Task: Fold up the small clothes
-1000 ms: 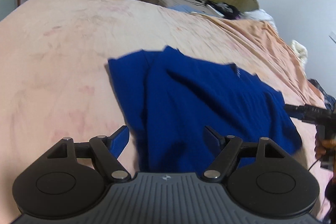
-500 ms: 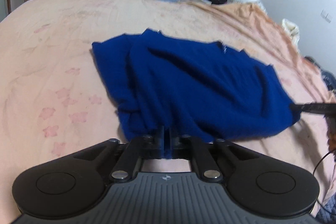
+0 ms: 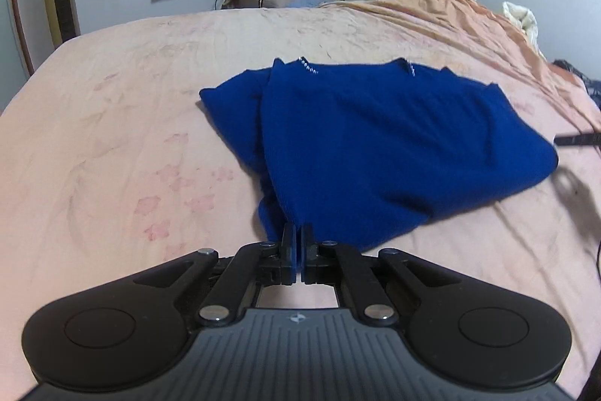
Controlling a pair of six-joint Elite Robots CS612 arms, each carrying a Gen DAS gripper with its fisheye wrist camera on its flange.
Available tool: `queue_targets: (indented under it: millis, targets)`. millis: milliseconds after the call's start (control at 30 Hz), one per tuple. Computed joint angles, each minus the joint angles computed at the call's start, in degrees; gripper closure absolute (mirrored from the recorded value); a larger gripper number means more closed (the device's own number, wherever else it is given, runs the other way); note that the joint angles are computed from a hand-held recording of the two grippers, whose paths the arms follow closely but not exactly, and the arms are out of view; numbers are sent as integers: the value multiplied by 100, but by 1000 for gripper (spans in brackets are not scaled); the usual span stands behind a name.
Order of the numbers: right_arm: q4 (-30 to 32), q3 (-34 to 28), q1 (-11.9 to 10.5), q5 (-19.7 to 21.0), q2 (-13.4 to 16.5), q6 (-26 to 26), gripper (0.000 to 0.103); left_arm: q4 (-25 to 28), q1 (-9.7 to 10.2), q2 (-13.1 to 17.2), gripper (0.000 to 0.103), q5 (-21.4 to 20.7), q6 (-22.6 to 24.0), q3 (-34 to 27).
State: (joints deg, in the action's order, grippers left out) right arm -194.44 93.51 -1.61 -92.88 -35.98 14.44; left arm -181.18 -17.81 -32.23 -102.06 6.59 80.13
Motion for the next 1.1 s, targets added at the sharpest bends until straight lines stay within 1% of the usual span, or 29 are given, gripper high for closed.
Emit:
queue_targets:
  millis: [33,67,100,133,200,267,333,400,467,533,567,600,633,667,733,800,867,967,1033,1067,1100]
  targets:
    - [-46,3,10,-12,7,31,102,-27,9,4,101,17,68,1]
    - [-127,-2,36,-124,7,59,102,-79,0,8,101,140,100,6]
    - [-220,-19,70,-251,14,55,88,-51,7,10,101,153,158,-4]
    - [-308,-45,91,-267,24,30,90,17,15,7,101,91,254,-13]
    - [-445,-108,90,-16,45,-71,89,19,-15,-19,101,222,390,16]
    - [-378,-258,121,215,97,-222,75,-151,-19,-43,100,210,370,45]
    - [-223,-466,181,361,188,-478,65,-348,-22,-53,99,202,183,23]
    - [-37,-709,241,412,302,-687,63,-540,-44,-61,99,305,11,-25]
    - [249,-993,266,507,421,-740,63,-748,-93,-37,98,446,-133,-120]
    - [509,-1279,286,531,547,-721,63,-725,-123,12,95,347,-324,-280]
    - [622,-1385,305,443,599,-730,63,-627,-144,44,94,248,-404,-379]
    - [749,-1491,333,257,653,-752,63,-514,-172,88,91,149,-396,-483]
    - [860,-1589,364,26,705,-777,63,-442,-216,139,87,151,-358,-572]
    - [915,-1635,382,-186,742,-798,63,-382,-276,194,85,251,-299,-652]
    - [913,-1667,384,-497,791,-664,62,-252,-374,300,71,461,-219,-782]
    - [808,-1583,386,-635,756,-322,61,-13,-425,401,70,517,-250,-913]
    - [501,-1419,412,-578,697,-242,57,217,-458,471,70,547,-254,-992]
    - [211,-1227,492,-422,637,-432,52,259,-502,513,69,777,-144,-944]
    - [174,-1143,565,-365,618,-617,48,225,-499,505,69,852,-72,-872]
    - [260,-1147,607,-390,626,-772,47,196,-494,494,70,868,-55,-834]
    - [330,-1126,660,-516,620,-919,43,169,-488,476,70,885,-42,-789]
